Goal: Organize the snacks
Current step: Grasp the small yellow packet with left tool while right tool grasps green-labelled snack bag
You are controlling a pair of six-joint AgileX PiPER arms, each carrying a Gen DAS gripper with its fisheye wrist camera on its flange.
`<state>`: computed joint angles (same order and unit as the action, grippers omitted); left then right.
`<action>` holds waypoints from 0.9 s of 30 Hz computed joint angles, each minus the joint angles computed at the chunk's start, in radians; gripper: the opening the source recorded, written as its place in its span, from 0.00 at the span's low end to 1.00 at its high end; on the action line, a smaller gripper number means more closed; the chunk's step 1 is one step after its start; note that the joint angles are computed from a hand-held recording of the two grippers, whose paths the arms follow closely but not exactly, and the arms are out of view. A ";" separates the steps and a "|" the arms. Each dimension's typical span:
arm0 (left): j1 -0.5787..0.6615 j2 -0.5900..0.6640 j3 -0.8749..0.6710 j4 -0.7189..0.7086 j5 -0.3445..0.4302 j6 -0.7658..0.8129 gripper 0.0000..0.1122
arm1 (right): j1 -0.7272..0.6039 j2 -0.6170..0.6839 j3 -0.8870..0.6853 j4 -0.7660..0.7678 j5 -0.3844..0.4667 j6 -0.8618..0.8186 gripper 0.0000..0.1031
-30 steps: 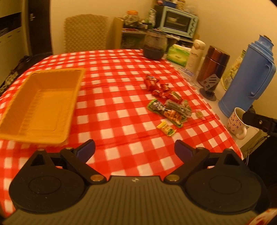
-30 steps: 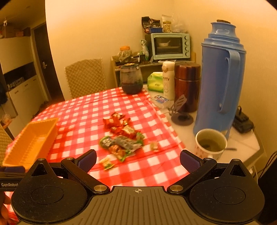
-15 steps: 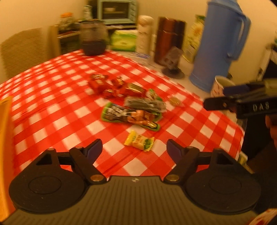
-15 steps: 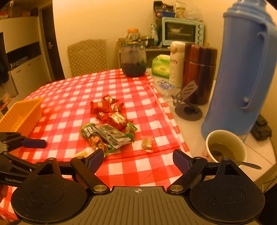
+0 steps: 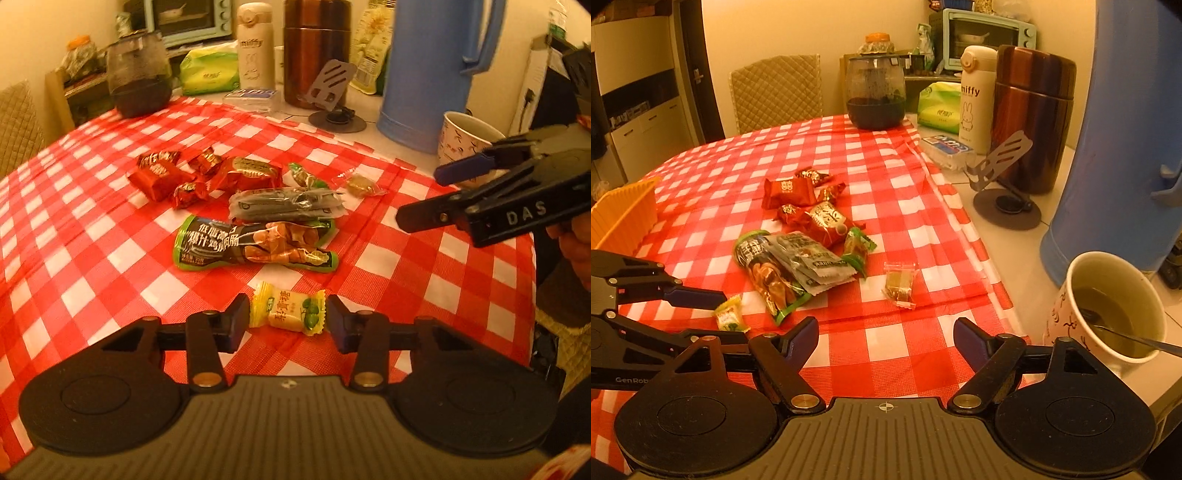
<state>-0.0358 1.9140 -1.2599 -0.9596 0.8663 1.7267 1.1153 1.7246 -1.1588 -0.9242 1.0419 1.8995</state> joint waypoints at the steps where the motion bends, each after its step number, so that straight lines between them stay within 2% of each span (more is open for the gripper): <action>1: 0.002 0.004 -0.006 0.001 0.008 0.004 0.35 | -0.002 0.002 0.001 -0.002 -0.006 -0.002 0.78; 4: 0.007 0.003 -0.011 0.008 0.024 -0.001 0.26 | -0.005 0.012 -0.003 -0.013 -0.030 -0.015 0.76; 10: 0.016 -0.019 0.012 0.001 0.000 -0.008 0.19 | -0.012 0.032 -0.022 -0.046 -0.096 -0.054 0.66; 18: 0.084 -0.069 0.033 0.010 -0.047 -0.129 0.19 | -0.039 0.093 -0.103 -0.114 -0.213 -0.188 0.50; 27: 0.176 -0.076 -0.009 -0.010 0.017 -0.235 0.19 | -0.126 0.237 -0.288 -0.055 -0.263 -0.465 0.41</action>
